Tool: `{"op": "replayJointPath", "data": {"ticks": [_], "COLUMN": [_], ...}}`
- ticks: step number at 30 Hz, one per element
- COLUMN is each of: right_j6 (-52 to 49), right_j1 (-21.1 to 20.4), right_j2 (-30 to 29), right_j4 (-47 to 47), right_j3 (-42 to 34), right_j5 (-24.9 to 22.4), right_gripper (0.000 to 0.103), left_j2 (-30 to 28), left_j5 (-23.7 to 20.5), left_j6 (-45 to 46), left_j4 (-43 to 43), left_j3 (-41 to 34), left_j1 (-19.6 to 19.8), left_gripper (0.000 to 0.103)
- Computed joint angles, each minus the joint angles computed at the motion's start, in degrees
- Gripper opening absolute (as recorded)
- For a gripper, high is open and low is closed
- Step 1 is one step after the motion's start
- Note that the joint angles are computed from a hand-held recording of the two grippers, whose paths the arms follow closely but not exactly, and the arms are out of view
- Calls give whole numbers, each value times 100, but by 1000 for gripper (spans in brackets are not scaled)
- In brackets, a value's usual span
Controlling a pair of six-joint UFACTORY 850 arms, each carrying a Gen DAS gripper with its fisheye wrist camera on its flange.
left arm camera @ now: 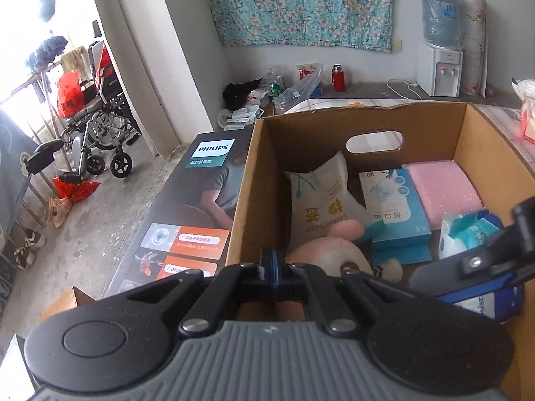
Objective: Organize soft objects
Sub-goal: 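Open the right tool and drop the plush toy into the box, then move the right tool back over the bed to the blue towel bundle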
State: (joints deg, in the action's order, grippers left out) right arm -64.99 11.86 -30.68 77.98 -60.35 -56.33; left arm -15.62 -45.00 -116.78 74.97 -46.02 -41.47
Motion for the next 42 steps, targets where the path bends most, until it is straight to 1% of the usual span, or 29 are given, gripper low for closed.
{"op": "replayJointPath", "data": {"ticks": [3,5,8,10,11,13,14,16,21,23,26,30,33,37,39,42], "right_j6": [-147,-270,-503,-759,-912,-1190,-1317,-1565,-2117,-2289,-2482,-2745,-2955,-3224,-3424,-3630], "right_j1": [-130,-224,-376,-459,-497,-613,-671,-826,-1350,-1635,-2153,-3021,-3761,-4699,-5130,-5637], "right_j2": [112,214,392,553,643,847,935,1112,1518,1660,1856,2111,2194,2159,2114,1891], "right_j4": [58,116,233,401,499,645,702,814,1021,1067,1088,1122,1181,1299,1428,1499], "right_j3": [67,149,301,451,544,738,828,1013,1433,1578,1776,2039,2202,2407,2583,2804], "right_j5": [-46,-81,-156,-129,-111,-116,-120,-165,-317,-363,-406,-423,-364,-129,-1,150], "right_gripper": [64,64,64,65,65,66,67,67,68,68,68,68,68,68,68,68], "left_j2": [-41,4,121,211,243,273,275,239,136,45,-165,-544,-928,-1486,-1790,-2225], "left_j5": [-126,-50,79,68,46,17,-6,-53,-93,-72,73,427,798,1315,1595,2129], "left_j6": [116,63,-157,-389,-482,-569,-597,-592,-648,-734,-851,-956,-943,-949,-1073,-1133], "left_j4": [-66,-40,28,144,211,293,306,298,432,558,838,1313,1681,2125,2320,2419], "left_j3": [-68,-62,-18,19,27,-12,-38,-148,-445,-599,-885,-1360,-1808,-2449,-2763,-3198], "left_j1": [-19,10,-30,-139,-211,-352,-428,-581,-980,-1130,-1339,-1585,-1755,-1982,-2092,-2183], "left_gripper": [1,4,13,25,28,42,45,56,64,66,66,66,66,66,66,64]}}
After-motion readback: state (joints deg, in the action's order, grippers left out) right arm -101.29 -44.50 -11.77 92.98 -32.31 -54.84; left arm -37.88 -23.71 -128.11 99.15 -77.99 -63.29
